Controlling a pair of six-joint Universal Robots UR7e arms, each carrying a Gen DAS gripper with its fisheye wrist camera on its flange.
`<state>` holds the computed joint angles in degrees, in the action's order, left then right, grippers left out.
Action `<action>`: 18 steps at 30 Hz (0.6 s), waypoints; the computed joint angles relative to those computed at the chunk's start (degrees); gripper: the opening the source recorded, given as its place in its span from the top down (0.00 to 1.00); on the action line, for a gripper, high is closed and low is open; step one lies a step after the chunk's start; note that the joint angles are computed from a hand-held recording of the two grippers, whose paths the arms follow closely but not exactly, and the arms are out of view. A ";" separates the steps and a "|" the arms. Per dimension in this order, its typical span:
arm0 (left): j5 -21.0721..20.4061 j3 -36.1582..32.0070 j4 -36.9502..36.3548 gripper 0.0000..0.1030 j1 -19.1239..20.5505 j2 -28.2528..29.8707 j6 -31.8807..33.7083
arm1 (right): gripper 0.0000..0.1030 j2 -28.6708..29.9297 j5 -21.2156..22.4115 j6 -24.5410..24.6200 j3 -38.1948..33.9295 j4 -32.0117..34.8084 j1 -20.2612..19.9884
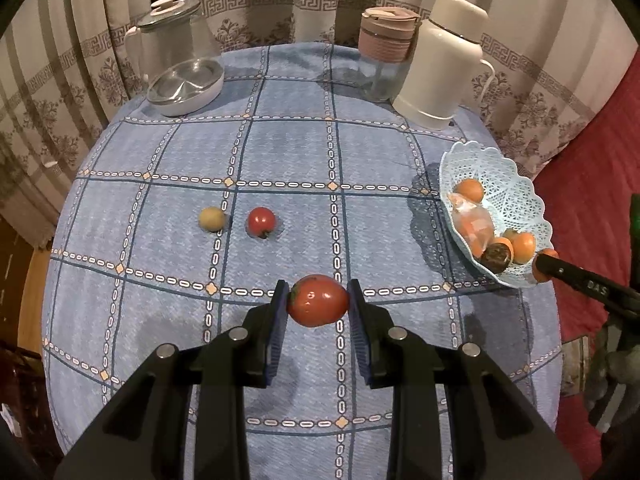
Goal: Organize fruits
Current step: 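Carry the orange to the white bowl and release it with the right tool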
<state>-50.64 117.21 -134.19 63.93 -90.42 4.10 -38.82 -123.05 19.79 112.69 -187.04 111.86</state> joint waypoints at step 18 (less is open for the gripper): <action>1.50 1.43 0.92 0.71 -2.26 -1.69 -1.91 | 0.60 -0.31 0.53 -3.33 -1.35 0.10 -1.47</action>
